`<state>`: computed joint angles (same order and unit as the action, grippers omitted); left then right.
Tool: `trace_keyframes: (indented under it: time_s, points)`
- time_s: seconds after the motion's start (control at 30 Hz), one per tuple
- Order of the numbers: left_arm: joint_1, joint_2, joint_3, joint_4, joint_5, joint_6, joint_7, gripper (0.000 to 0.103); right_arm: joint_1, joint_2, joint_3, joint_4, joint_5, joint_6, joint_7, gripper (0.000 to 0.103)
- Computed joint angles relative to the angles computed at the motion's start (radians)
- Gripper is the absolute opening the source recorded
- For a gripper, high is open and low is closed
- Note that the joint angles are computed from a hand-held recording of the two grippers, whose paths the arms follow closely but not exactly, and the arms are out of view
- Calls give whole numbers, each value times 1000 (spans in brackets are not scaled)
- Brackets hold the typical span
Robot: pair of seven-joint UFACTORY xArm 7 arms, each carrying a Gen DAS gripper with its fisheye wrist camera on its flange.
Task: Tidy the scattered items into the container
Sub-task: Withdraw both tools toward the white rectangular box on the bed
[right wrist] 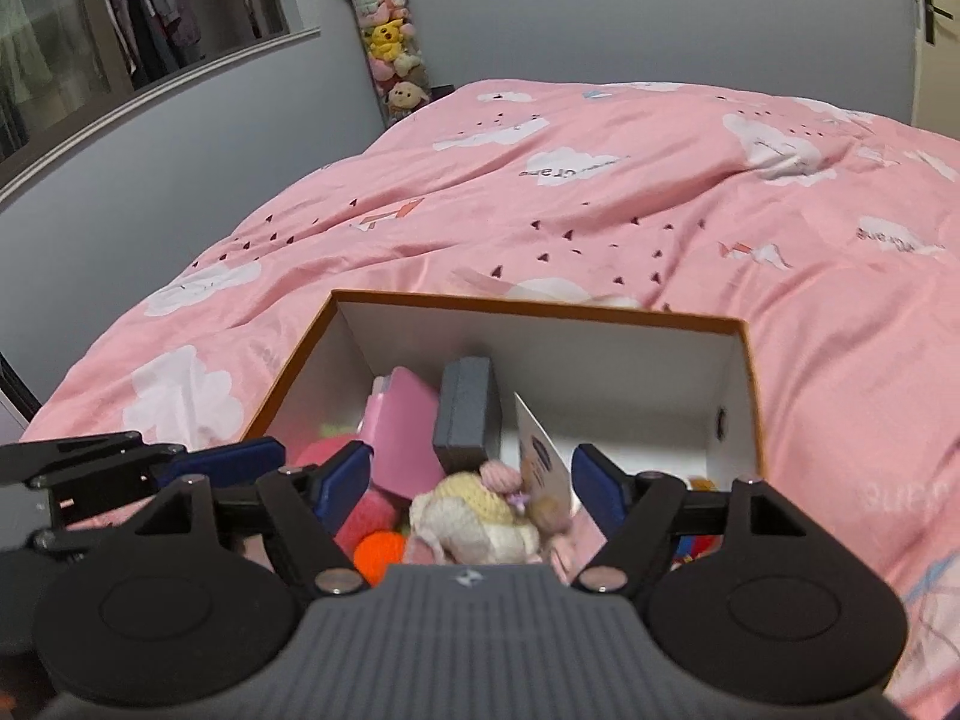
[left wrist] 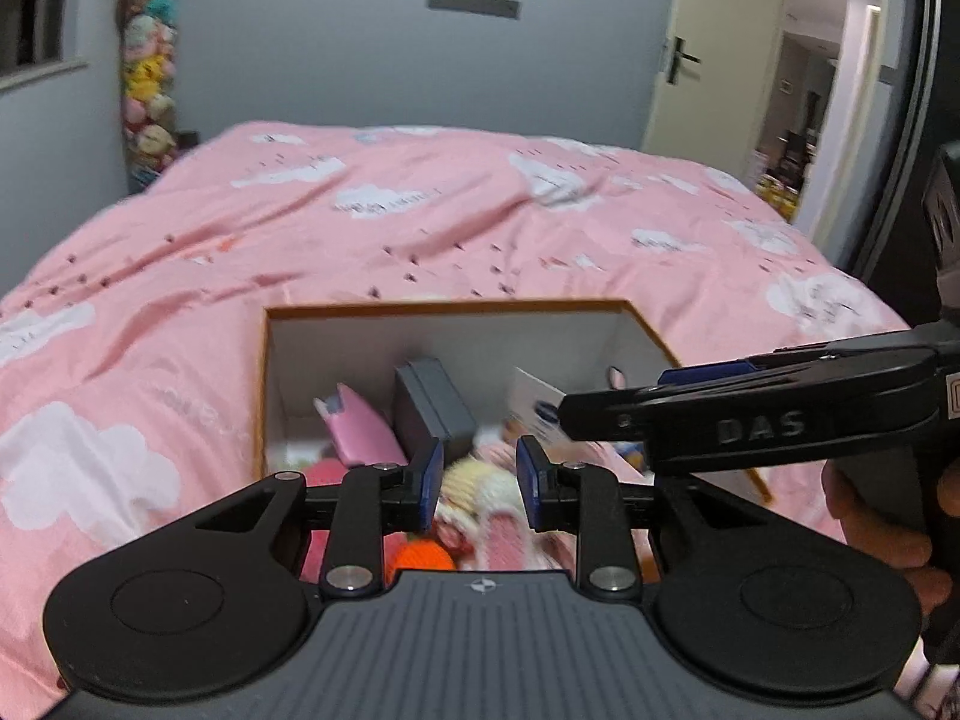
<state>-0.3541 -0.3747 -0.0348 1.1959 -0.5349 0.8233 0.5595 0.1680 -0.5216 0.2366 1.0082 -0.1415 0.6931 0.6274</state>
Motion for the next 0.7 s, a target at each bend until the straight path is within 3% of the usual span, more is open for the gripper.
trace_keyframes:
  time_s: [0.4, 0.57, 0.7]
  points:
    - [31, -62, 60, -7, -13, 366, 85, 31, 69, -250, -24, -172, 153, 210, 30, 75]
    - [61, -96, 49, -45, 41, 459, 132, 31, 95, -329, -33, -229, 225, 313, 57, 74]
    - [70, -126, 50, -73, 72, 533, 171, 31, 115, -364, -34, -241, 265, 377, 64, 66]
